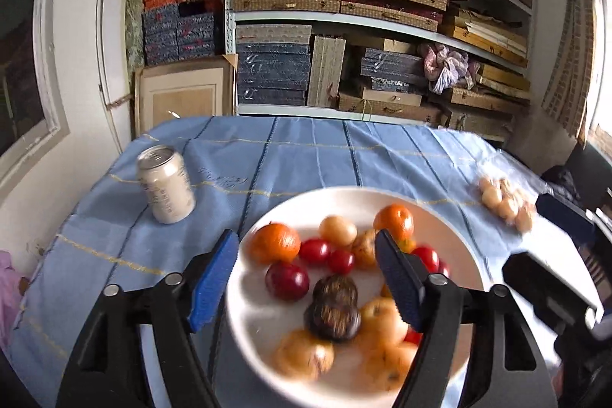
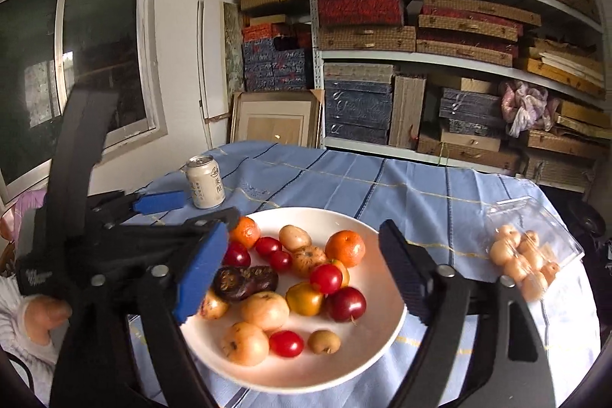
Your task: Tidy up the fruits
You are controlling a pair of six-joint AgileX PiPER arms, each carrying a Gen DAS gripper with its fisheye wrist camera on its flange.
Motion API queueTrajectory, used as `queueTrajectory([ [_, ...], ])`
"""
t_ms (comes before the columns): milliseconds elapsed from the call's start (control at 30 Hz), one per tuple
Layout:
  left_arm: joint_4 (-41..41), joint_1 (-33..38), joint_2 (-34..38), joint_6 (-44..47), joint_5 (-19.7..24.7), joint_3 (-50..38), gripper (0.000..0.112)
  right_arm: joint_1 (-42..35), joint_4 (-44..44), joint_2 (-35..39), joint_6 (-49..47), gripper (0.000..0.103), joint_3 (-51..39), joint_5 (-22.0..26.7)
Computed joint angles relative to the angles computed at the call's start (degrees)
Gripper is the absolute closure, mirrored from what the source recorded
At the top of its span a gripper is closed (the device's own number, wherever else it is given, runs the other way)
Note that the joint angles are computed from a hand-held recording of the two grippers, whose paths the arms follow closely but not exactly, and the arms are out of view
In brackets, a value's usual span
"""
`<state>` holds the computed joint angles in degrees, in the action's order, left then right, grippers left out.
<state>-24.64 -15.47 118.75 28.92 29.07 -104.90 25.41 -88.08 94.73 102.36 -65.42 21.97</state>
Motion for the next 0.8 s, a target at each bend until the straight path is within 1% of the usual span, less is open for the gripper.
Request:
queueTrajectory([
  [33,0.26,0.03,-3.02,1.17,-2.47,5.23,0.029,1.00,0.17,-0.65,0.68,0.015,0.93,1.10],
  [67,-0.43,0.23,-4.63,2.36,-4.28,8.30,0.028,2.27,0.50,-1.57,1.55,0.013,2.28,2.77],
  [100,-2.19,0.61,-7.23,4.76,-5.88,12.74,0.028,3.37,0.68,-2.31,2.42,0.013,3.43,4.24],
  [167,-5.02,1.63,-10.04,8.01,-6.73,17.45,0.026,5.45,2.14,-3.76,3.48,0.011,5.86,6.70],
  [200,-5.94,2.10,-11.31,8.87,-6.68,19.44,0.024,6.62,4.29,-4.49,3.13,0.008,7.04,7.94],
  [233,-7.32,2.70,-12.91,10.07,-6.67,22.11,0.021,7.58,5.75,-5.16,3.33,0.008,8.14,9.03],
  [300,-8.20,3.33,-15.05,10.94,-6.77,25.58,0.020,9.68,6.74,-6.29,6.50,0.006,10.92,11.17],
  [367,-7.83,3.48,-17.51,11.52,-7.53,29.26,0.019,11.65,9.01,-6.74,7.60,0.005,12.52,13.32],
  [400,-8.27,3.35,-19.24,12.84,-8.92,31.92,0.019,12.85,9.68,-6.72,8.41,0.005,13.18,14.85],
  [433,-8.86,3.25,-20.47,13.80,-10.35,33.91,0.016,15.03,10.32,-6.76,9.88,0.005,14.14,17.64],
  [467,-9.99,3.21,-21.74,15.24,-11.85,36.08,0.013,16.29,10.47,-6.74,10.93,0.005,14.90,18.97],
  [533,-15.91,3.57,-24.07,21.80,-12.94,39.79,0.013,18.80,12.25,-6.23,11.26,0.005,15.53,20.97],
  [667,-22.74,4.20,-26.05,29.52,-12.44,42.96,0.013,21.88,13.43,-5.12,11.65,0.005,15.32,23.58],
  [733,-23.13,4.46,-26.05,30.31,-11.28,42.77,0.013,22.90,14.28,-4.81,11.11,0.005,14.91,24.98],
  [800,-23.27,4.46,-26.20,30.13,-11.99,43.12,0.013,24.34,15.23,-3.94,10.93,0.005,13.70,28.80],
])
